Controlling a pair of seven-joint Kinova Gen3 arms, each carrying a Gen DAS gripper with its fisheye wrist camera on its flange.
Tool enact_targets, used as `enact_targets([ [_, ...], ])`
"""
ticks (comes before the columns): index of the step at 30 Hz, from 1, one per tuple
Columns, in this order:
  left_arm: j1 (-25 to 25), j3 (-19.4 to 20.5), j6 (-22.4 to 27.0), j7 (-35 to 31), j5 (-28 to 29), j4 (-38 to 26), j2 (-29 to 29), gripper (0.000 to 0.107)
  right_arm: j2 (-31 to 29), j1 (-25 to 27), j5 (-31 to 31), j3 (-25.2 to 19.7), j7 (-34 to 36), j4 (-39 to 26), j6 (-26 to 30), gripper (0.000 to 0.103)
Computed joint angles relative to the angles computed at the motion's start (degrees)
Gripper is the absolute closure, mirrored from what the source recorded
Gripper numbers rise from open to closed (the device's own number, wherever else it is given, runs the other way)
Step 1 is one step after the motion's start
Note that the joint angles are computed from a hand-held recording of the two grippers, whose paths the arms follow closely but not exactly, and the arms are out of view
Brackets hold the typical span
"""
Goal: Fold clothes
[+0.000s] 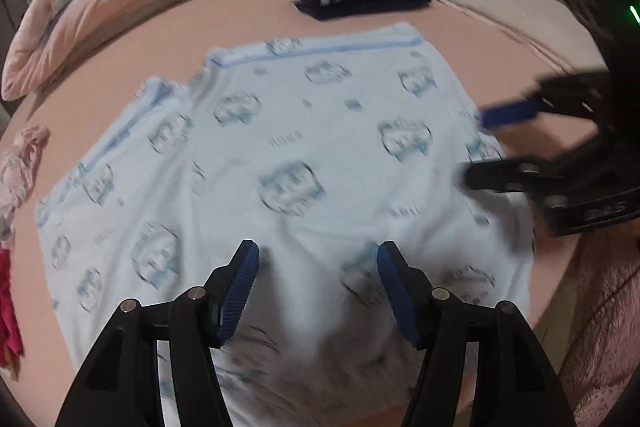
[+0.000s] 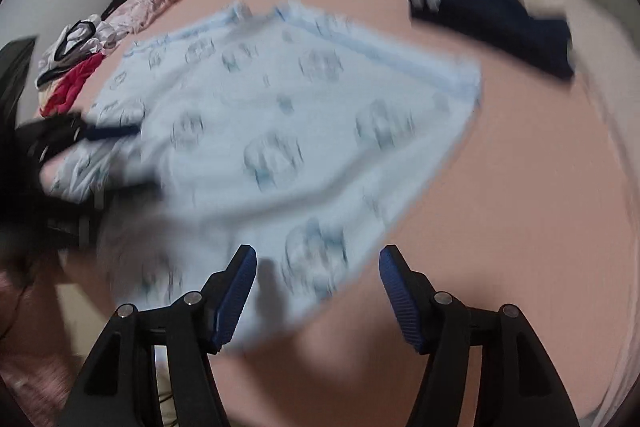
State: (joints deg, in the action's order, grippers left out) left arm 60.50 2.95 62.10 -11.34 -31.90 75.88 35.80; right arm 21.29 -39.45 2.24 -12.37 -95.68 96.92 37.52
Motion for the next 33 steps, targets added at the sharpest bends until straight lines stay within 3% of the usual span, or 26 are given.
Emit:
enact_targets([
  [3, 0.3, 0.1, 0.9, 3.8, 1.2, 1.5, -1.0, 0.047, 3.0, -7.5, 7.0, 4.7, -2.7, -1.9, 1.9, 0.039],
  [5, 1.2, -0.5, -0.7, 7.8, 0.9, 3.5, -3.0, 0.047, 2.7, -8.7, 8.9, 5.5, -4.9, -2.1, 5.0, 0.039],
  [10, 5.2, -1.8, -8.9, 16.4, -8.9, 9.0, -6.3, 0.047, -4.2, 1.5, 2.7, 1.2, -4.7, 7.8, 0.0, 0.038],
  [13, 4.0, -1.6, -12.1, 13.3, -8.5, 6.6, -4.2, 0.049, -7.7, 4.3, 1.1, 1.6, -8.6, 12.4, -4.8, 0.038],
  [15, 0.4, 2.1, -11.6, 8.6, -7.0, 3.1, -1.7, 0.051, -8.9, 2.8, 2.7, 4.3, -12.6, 14.4, -7.4, 0.038],
  [17, -2.7, 4.3, -12.2, 4.9, -3.7, 0.6, 0.4, 0.059, -9.6, 4.0, 3.3, 2.8, -13.2, 15.6, -9.7, 0.038],
  [19, -1.5, 3.4, -12.0, 3.8, -2.8, -0.5, 1.2, 0.059, -9.4, 4.3, 4.7, 2.1, -13.2, 15.5, -11.1, 0.038],
  [21, 1.1, 0.5, -14.6, 3.1, -1.6, 0.5, 0.5, 0.059, -7.6, 0.7, 9.1, 4.1, -16.4, 13.8, -11.6, 0.038],
  [26, 1.7, -1.4, -24.9, 5.7, -0.8, 7.0, -3.0, 0.059, 0.7, -2.2, 12.3, 4.2, -16.3, 4.1, -4.3, 0.038],
  [30, 2.4, -3.8, -25.2, 5.3, -1.6, 6.8, -3.2, 0.059, -0.7, -7.1, 18.1, 8.7, -23.8, 4.4, 1.6, 0.038],
  [33, 0.9, -2.9, -22.0, 1.7, -1.3, 3.8, -1.7, 0.059, -3.5, -4.3, 17.9, 7.9, -27.4, 7.2, 1.8, 0.038],
])
